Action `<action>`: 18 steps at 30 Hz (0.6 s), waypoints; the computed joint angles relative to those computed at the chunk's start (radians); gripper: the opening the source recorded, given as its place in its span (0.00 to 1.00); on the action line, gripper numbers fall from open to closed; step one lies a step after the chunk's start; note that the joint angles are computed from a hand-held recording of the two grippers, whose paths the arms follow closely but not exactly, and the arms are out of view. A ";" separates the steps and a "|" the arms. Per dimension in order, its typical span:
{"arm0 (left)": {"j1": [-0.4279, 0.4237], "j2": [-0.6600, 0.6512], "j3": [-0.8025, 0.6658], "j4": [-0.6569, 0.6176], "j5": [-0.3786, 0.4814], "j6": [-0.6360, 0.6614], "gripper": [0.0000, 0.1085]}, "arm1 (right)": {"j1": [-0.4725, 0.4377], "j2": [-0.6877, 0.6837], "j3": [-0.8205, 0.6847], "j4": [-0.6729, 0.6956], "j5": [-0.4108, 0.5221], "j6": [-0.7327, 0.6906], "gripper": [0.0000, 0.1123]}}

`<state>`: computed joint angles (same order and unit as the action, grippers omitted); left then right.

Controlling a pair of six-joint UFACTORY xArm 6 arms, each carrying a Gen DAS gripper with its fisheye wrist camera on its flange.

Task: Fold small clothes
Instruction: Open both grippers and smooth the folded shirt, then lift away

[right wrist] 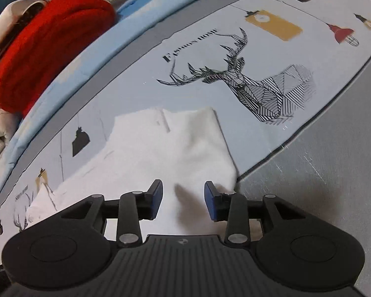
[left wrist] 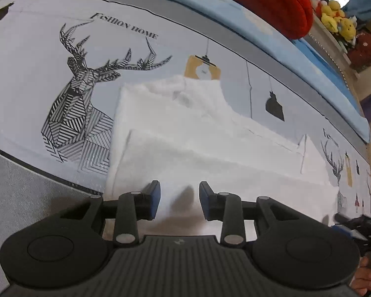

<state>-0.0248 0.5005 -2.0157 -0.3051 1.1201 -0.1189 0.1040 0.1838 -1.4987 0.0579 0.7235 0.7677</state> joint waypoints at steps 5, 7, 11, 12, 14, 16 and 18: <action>-0.004 -0.024 -0.001 0.009 0.021 -0.024 0.35 | -0.014 -0.018 0.015 0.034 0.056 0.064 0.27; -0.008 -0.072 0.035 0.009 -0.006 -0.010 0.35 | 0.002 -0.054 0.020 -0.034 0.037 0.095 0.31; -0.019 -0.215 0.187 0.044 -0.134 0.042 0.35 | 0.034 -0.146 0.062 -0.149 -0.048 0.120 0.31; -0.023 -0.252 0.233 0.054 -0.176 0.057 0.34 | 0.044 -0.171 0.076 -0.192 -0.075 0.136 0.31; -0.028 -0.333 0.332 0.058 -0.261 0.107 0.34 | 0.066 -0.228 0.110 -0.295 -0.125 0.178 0.31; -0.031 -0.420 0.434 0.054 -0.345 0.174 0.34 | 0.092 -0.292 0.152 -0.397 -0.158 0.235 0.32; -0.026 -0.527 0.552 0.043 -0.426 0.244 0.34 | 0.123 -0.373 0.208 -0.483 -0.171 0.278 0.33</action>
<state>-0.0510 -0.0263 -1.4636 -0.2622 0.6944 0.1253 0.2268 -0.1896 -1.2908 -0.4250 0.5525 1.0456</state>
